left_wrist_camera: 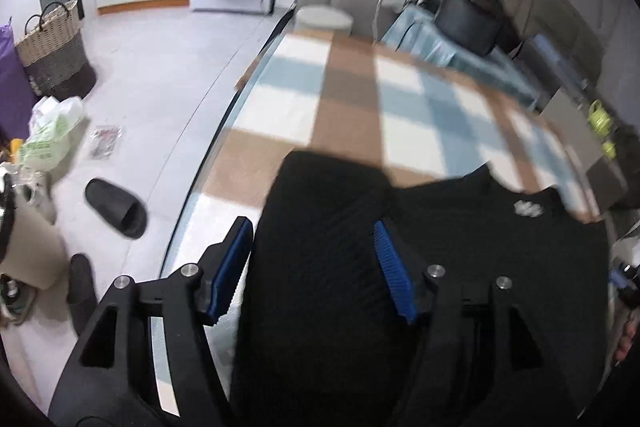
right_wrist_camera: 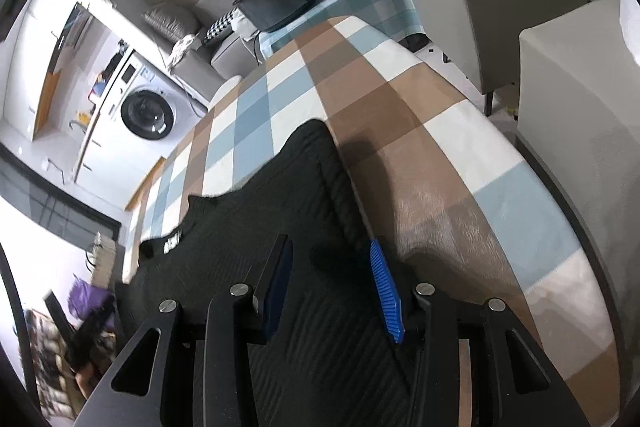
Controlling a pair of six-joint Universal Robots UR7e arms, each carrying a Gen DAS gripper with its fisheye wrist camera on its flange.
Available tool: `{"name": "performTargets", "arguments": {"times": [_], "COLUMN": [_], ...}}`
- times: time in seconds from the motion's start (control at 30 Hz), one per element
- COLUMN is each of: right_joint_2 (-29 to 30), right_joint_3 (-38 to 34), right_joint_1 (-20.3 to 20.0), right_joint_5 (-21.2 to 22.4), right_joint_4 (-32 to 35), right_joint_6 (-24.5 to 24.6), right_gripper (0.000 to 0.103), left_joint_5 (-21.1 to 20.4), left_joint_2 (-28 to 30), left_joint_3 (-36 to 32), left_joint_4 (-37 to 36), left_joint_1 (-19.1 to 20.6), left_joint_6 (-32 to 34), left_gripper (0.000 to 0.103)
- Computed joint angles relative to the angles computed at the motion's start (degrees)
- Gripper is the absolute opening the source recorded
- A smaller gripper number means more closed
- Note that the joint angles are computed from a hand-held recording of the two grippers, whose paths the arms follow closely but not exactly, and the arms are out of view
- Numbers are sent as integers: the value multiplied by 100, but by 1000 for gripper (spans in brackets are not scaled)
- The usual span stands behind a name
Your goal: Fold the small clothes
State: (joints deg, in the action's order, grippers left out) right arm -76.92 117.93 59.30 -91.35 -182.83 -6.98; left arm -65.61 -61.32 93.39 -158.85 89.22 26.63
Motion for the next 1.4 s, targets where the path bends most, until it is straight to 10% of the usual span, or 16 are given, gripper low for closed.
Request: {"name": "performTargets", "arguments": {"times": [0.17,0.27,0.43,0.67,0.93,1.1,1.27,1.4], "right_joint_2": [249,428,497,300,479,136,-322,-659], "right_joint_3": [-312,-454,-460,-180,-574,-79,574,1191], "right_joint_1": [65,107,98,151,301,110,68,7], "right_joint_5": [3,-68,61,592,-314,117,421,679], "right_joint_4": [-33,-192,-551,-1336,-531,-474,-260,-344], "right_joint_6": [80,44,-177,-412,44,-20,-532,-1050], "right_gripper": [41,41,6,5,22,41,58,61], "left_joint_5": [-243,-464,-892,-1142,-689,-618,-706,-688], "left_joint_2": [82,69,-141,-369,-444,-837,-1492,-2056], "left_joint_3": [-284,-240,-13,137,-18,436,1289,1950], "left_joint_4": [542,391,36,-434,-34,77,-224,-359], "left_joint_1": [175,220,227,143,214,238,274,332], "left_joint_6": [-392,-309,-100,-141,-455,-227,55,273], "left_gripper": [56,16,12,8,12,24,57,59]}}
